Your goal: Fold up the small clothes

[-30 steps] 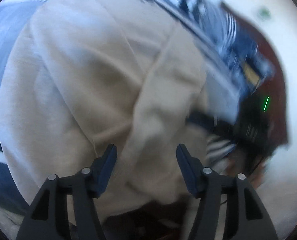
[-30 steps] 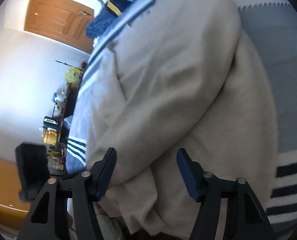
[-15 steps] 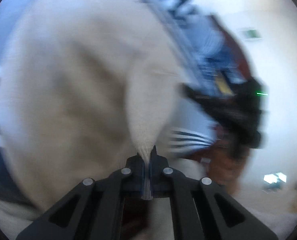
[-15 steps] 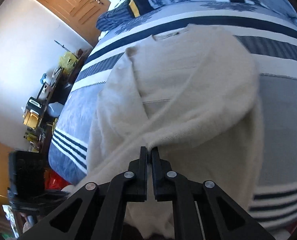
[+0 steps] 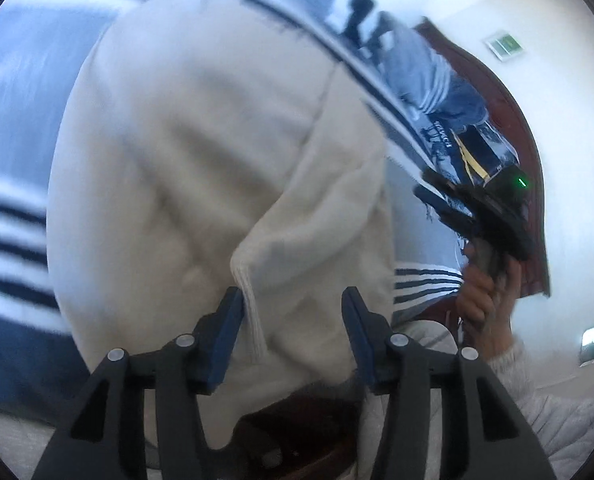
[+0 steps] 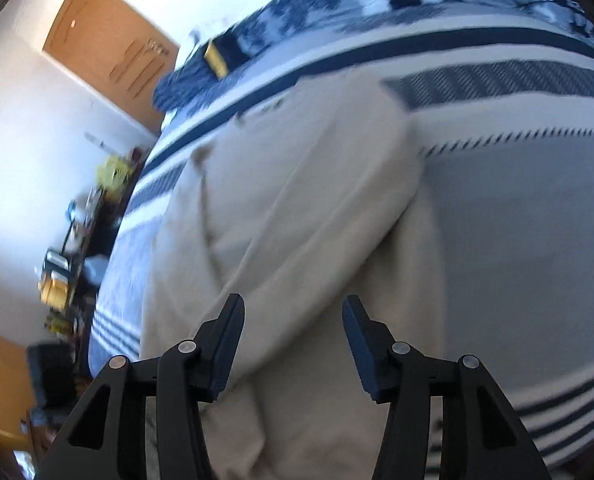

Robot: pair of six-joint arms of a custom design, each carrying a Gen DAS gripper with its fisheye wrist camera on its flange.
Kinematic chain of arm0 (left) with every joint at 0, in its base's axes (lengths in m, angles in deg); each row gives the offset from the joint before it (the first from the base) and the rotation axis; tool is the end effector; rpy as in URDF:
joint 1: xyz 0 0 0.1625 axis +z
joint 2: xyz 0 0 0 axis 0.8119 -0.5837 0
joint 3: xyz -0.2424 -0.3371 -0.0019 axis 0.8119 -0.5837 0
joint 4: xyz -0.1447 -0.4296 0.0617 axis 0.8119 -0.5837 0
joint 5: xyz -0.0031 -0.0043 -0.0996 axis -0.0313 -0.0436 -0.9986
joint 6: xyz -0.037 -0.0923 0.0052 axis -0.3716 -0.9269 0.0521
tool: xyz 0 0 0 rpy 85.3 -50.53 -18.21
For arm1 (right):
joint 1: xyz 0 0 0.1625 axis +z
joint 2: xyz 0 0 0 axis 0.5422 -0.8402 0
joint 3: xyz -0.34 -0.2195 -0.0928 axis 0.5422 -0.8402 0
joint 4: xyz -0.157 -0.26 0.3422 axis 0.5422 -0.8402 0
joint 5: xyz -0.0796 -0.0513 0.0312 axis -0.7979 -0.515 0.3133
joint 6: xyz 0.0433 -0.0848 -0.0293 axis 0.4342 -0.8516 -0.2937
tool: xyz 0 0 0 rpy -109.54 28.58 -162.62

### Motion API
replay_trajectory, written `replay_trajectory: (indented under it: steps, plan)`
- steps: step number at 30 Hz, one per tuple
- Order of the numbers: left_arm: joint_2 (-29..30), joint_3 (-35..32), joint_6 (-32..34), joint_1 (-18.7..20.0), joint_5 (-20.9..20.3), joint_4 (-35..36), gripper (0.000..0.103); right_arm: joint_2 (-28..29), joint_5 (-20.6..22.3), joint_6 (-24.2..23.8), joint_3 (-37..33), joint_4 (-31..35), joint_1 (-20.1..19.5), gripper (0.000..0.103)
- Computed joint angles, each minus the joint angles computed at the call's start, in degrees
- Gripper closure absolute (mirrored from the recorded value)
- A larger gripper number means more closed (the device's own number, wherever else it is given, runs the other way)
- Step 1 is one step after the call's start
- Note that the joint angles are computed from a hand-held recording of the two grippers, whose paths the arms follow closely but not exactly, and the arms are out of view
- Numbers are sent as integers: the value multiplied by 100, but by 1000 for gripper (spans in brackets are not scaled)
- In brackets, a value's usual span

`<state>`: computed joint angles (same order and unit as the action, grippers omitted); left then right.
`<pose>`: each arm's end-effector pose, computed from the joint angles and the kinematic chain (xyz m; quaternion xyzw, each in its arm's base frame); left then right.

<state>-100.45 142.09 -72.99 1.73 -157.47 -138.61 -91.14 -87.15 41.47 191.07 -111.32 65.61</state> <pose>-0.1044 -0.4201 0.2498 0.1003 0.9882 -0.1124 0.0259 0.1808 -0.4877 0.2068 0.0316 -0.9583 0.2630 0.1071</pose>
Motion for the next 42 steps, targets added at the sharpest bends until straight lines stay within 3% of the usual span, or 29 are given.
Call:
replay_trajectory:
  steps: [3, 5, 8, 9, 11, 12, 14, 18, 21, 23, 25, 28, 31, 33, 34, 37, 39, 42]
  plan:
    - [407, -374, -1, -393, 460, -117, 46, 49, 221, -91, -355, -132, -266, 46]
    - [801, -712, 26, -471, 312, -182, 46, 213, 219, -110, -682, -156, -385, 46]
    - [1378, -1310, 317, -549, 107, -313, 43, 419, 554, -31, -1148, -62, -685, 46]
    - [1501, -1467, 426, -605, 192, -272, 42, 482, 672, 20, -1253, -57, -772, 46]
    - [2073, -1955, 599, -767, 664, -243, 30, 555, 1052, 66, -1355, -100, -1023, 46]
    - [2306, -2120, 599, -816, 850, -241, 30, 576, 1248, 81, -1336, -184, -1183, 46]
    - [3121, -2758, 605, -749, 1182, -192, 30, 632, 1483, 324, -1347, -155, -1433, 46]
    - [4469, -3981, 259, -386, 1163, 41, 30, 827, 2675, 1142, -1380, 4, -2010, 63]
    - [5410, -4936, 17, -174, 1125, 106, 30, 892, 2989, 1308, -1433, 94, -2153, 73]
    - [5999, -5634, -55, -52, 1094, 271, 30, 939, 3428, 1494, -1419, 53, -2271, 73]
    - [6525, -6339, -199, 35, 1155, 647, 30, 998, 3491, 1581, -1471, 218, -2284, 73]
    - [7421, -7589, -420, 144, 1389, 1311, 40, 1121, 3638, 1795, -1490, 234, -2355, 73]
    - [7931, -8317, -386, 192, 1506, 1749, 44, 1183, 3809, 1837, -1513, 198, -2392, 73]
    - [8199, -8713, -304, 180, 1705, 2440, 67, 1168, 3943, 1671, -1550, 293, -2364, 73]
    - [8149, -8637, -221, 176, 1684, 2465, 98, 1147, 3984, 1617, -1533, 292, -2365, 73]
    - [7648, -8043, -22, 272, 1014, 1818, 98, 1071, 3993, 1628, -1471, 251, -2399, 73]
    - [7269, -7672, 41, 315, 973, 1471, 98, 1060, 3989, 1793, -1423, 135, -2447, 73]
    - [7118, -7628, -173, 411, 1200, 1555, 98, 1101, 4026, 1906, -1421, 147, -2466, 73]
